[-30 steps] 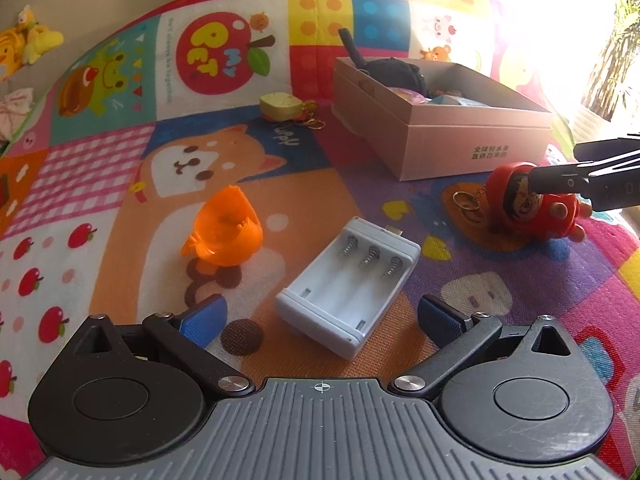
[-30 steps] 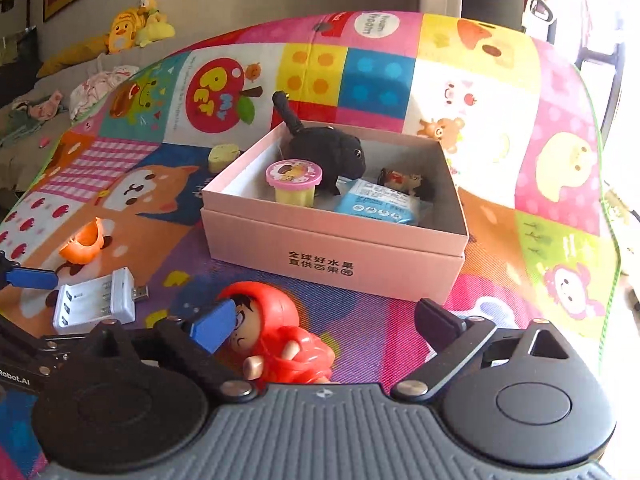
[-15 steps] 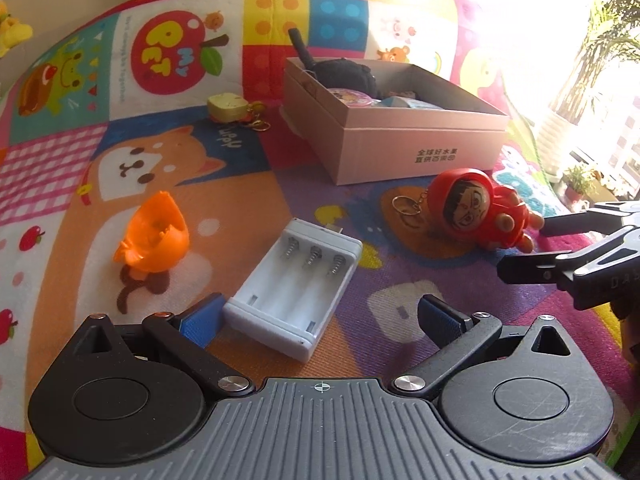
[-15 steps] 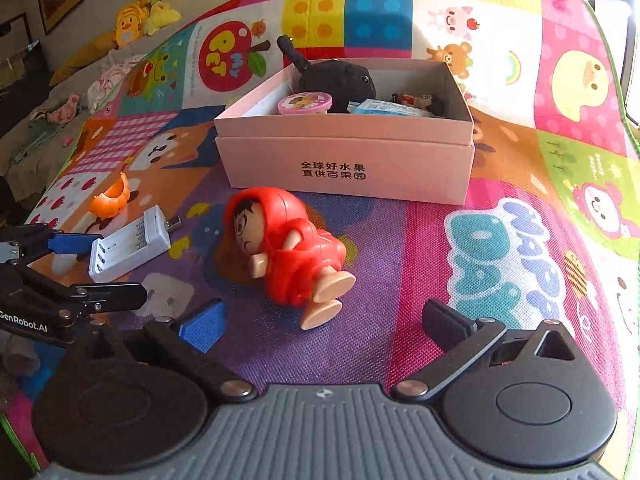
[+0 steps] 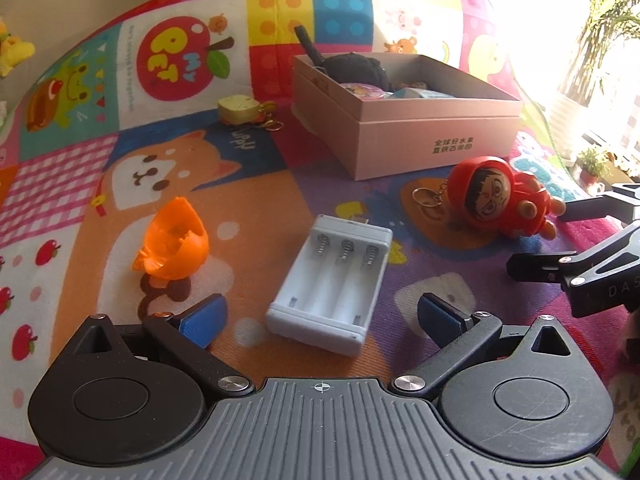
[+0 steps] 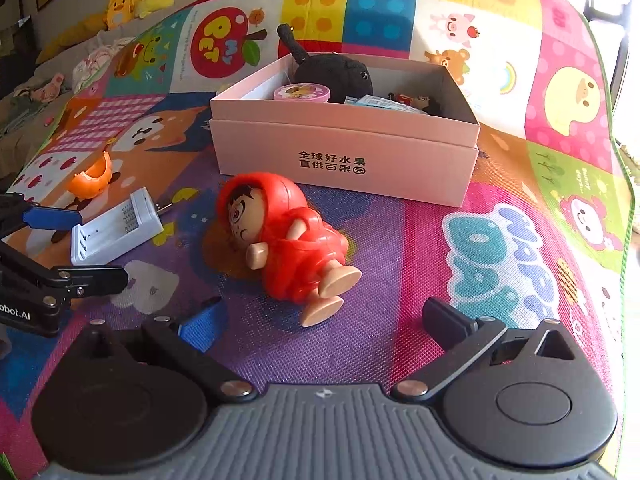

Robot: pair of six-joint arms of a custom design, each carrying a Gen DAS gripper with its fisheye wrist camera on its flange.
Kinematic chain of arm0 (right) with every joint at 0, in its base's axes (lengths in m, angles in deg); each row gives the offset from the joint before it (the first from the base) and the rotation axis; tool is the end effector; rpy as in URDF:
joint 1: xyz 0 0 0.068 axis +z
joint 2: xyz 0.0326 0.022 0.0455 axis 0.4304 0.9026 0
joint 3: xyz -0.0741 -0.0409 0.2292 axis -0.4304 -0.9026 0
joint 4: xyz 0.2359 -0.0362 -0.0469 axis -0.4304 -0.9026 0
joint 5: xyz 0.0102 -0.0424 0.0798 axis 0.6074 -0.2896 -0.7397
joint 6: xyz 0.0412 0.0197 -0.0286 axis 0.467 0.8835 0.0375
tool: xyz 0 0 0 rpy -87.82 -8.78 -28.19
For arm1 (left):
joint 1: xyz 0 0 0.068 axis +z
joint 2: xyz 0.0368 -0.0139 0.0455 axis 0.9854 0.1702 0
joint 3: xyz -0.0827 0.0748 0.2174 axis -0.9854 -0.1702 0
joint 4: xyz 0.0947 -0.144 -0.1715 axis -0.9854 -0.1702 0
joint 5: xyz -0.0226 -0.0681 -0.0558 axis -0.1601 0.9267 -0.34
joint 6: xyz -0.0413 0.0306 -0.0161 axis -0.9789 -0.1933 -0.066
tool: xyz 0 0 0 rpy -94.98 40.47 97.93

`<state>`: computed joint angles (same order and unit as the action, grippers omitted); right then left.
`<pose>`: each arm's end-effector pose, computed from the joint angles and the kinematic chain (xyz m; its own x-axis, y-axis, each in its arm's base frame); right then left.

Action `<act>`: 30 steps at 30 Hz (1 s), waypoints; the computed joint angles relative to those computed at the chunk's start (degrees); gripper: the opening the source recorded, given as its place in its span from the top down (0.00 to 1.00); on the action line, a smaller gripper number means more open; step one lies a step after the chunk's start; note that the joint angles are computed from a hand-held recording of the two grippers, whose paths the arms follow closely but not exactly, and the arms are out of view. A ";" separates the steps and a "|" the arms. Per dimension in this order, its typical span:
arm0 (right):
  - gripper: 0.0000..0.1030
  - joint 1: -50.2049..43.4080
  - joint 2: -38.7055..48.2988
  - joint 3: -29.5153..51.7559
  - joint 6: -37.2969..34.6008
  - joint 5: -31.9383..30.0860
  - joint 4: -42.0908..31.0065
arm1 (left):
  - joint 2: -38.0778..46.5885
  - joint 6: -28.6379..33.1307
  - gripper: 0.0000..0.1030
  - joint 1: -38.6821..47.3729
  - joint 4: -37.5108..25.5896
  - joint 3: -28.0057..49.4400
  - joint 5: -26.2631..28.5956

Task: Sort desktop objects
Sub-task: 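Reach the right tool to the red hooded figure while the left tool holds the charger, then close the right tool on the red hooded figure and lift it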

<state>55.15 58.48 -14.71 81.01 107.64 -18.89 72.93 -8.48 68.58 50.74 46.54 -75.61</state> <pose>0.2496 0.1276 -0.0388 -0.7129 0.0396 -0.7001 0.0358 0.9992 0.0202 0.3351 -0.0754 -0.0407 -0.6185 0.3390 -0.7089 0.4619 0.8867 0.0210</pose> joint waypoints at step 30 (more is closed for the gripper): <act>0.00 1.20 0.76 0.34 0.28 1.72 0.58 | 7.13 -5.94 0.08 -1.34 -6.76 17.16 -2.61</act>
